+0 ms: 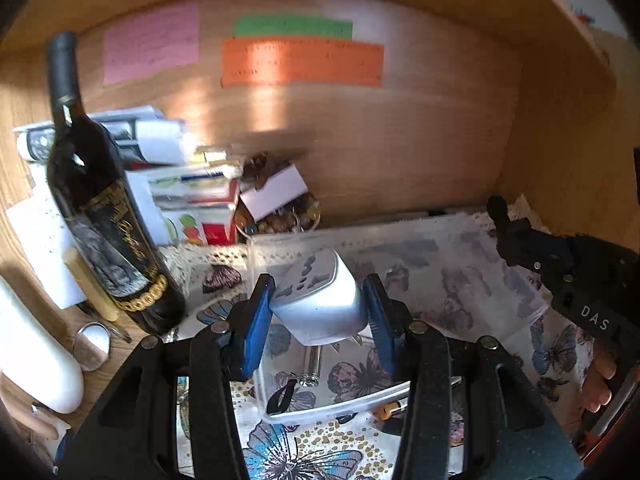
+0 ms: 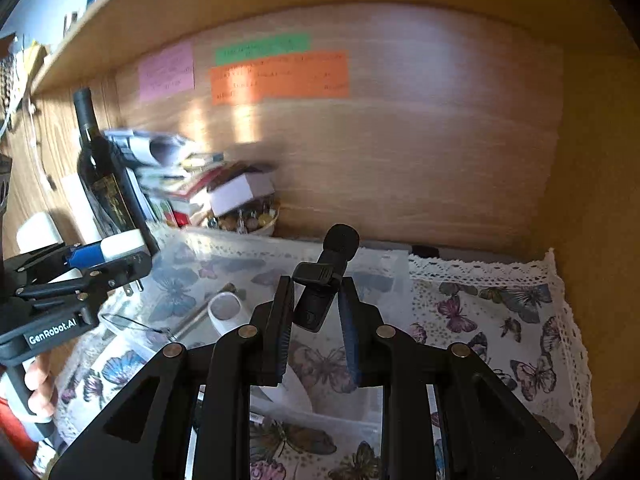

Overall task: Organize rigid objects
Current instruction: 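Lower the white cap into the clear box with the left gripper while the right gripper releases the plug there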

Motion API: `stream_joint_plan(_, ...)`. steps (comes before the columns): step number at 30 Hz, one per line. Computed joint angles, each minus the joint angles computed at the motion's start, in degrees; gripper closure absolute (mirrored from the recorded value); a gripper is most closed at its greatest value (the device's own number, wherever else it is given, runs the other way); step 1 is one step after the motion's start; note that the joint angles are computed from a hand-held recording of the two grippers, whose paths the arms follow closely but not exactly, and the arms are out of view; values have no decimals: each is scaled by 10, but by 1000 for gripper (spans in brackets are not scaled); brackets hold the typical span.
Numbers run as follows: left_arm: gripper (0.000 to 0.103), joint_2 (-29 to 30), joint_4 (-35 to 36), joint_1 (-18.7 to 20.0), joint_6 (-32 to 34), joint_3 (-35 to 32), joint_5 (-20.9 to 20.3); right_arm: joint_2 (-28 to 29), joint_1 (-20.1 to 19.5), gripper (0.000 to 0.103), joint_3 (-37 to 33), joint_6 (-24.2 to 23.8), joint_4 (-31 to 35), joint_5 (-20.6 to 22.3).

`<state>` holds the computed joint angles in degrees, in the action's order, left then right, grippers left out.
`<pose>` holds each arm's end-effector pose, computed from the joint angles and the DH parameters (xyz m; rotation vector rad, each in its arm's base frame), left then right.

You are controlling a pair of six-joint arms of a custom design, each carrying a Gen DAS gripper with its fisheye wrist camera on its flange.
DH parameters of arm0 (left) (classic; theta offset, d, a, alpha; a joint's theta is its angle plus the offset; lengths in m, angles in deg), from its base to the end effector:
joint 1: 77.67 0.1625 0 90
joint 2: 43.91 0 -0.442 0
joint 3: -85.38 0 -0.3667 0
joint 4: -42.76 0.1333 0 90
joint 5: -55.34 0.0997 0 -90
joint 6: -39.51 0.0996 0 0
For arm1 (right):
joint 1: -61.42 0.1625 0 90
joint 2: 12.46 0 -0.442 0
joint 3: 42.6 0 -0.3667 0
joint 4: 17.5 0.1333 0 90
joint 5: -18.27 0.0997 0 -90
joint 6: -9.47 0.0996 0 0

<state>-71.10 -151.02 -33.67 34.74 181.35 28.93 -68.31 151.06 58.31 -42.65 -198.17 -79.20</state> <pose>-0.3008 -0.5998 0.0435 0.3561 2.1154 -1.1592 0.1163 -0.6482 0.2709 1.0450 -2.3135 0.8838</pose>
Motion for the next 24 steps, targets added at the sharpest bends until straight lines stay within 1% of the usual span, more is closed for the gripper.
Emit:
stream_joint_plan(5,58,4,58,13,-29,-14,-16,21,-1,82,-19,-6,19,-28)
stream_joint_plan(8,58,6,78,19,-38,-20,-26,33,-3,82,-35,1,44,-44)
stream_joint_plan(12,58,10,99,23,-45,-26,-33,48,-3,82,-48,2,56,-67)
stream_joint_plan(16,58,9,122,25,-59,-27,-37,54,0,82,-52,2,61,-79)
stream_joint_plan(19,58,9,124,25,-63,-28,-36,55,1,82,-48,-1,49,-83)
stream_joint_plan(20,58,8,121,24,-62,-27,-36,56,2,79,-49,-2,50,-84)
stream_joint_plan(23,58,6,115,21,-58,-24,-36,52,3,64,-44,-2,44,-80)
stream_joint_plan(24,58,5,113,20,-58,-23,-36,49,4,61,-40,-3,38,-76)
